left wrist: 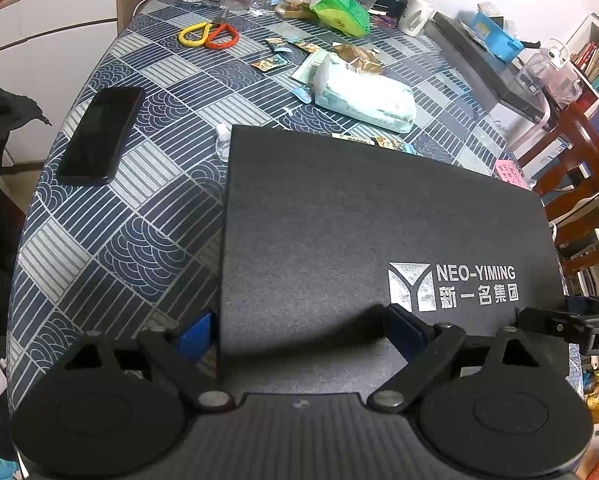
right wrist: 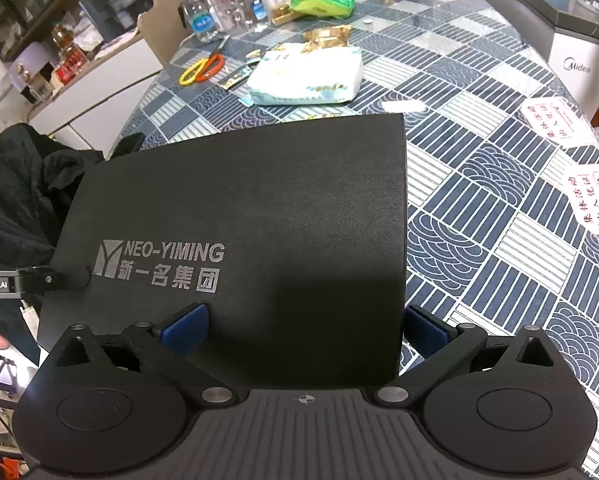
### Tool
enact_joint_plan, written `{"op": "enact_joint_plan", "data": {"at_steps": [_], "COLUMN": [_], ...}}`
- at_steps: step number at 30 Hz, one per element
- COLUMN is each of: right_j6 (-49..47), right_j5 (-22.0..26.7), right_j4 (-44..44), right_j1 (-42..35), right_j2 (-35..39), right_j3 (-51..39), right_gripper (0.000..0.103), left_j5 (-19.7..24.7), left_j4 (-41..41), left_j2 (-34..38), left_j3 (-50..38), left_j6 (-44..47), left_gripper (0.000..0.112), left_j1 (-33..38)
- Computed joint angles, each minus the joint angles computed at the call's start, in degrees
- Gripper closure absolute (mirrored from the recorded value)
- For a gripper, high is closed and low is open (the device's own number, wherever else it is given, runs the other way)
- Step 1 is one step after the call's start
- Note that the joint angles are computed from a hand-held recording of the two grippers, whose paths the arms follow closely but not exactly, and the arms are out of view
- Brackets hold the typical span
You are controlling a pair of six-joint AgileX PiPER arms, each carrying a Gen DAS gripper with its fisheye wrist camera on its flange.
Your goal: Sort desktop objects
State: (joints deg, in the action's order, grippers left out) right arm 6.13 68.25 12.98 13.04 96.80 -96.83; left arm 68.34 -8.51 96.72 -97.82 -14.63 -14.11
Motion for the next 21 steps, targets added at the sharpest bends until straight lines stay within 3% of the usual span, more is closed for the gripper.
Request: {"op": "enact_joint_plan", "data": {"at_steps": [21], "right_j6": [-0.31], "right_j5": [-3.03], "right_j4": [1.32], "right_j1": [-0.8], "right_j2": [-0.77], "right_j3": [3.32], "right_gripper": [0.0], "left_j5": [-1.37], "left_j4": [1.03], "left_j2": [-0.14], "left_j3": [1.42], "left_j6": [-0.54], "left_gripper": [0.009], "left_j1": [-0.5]}}
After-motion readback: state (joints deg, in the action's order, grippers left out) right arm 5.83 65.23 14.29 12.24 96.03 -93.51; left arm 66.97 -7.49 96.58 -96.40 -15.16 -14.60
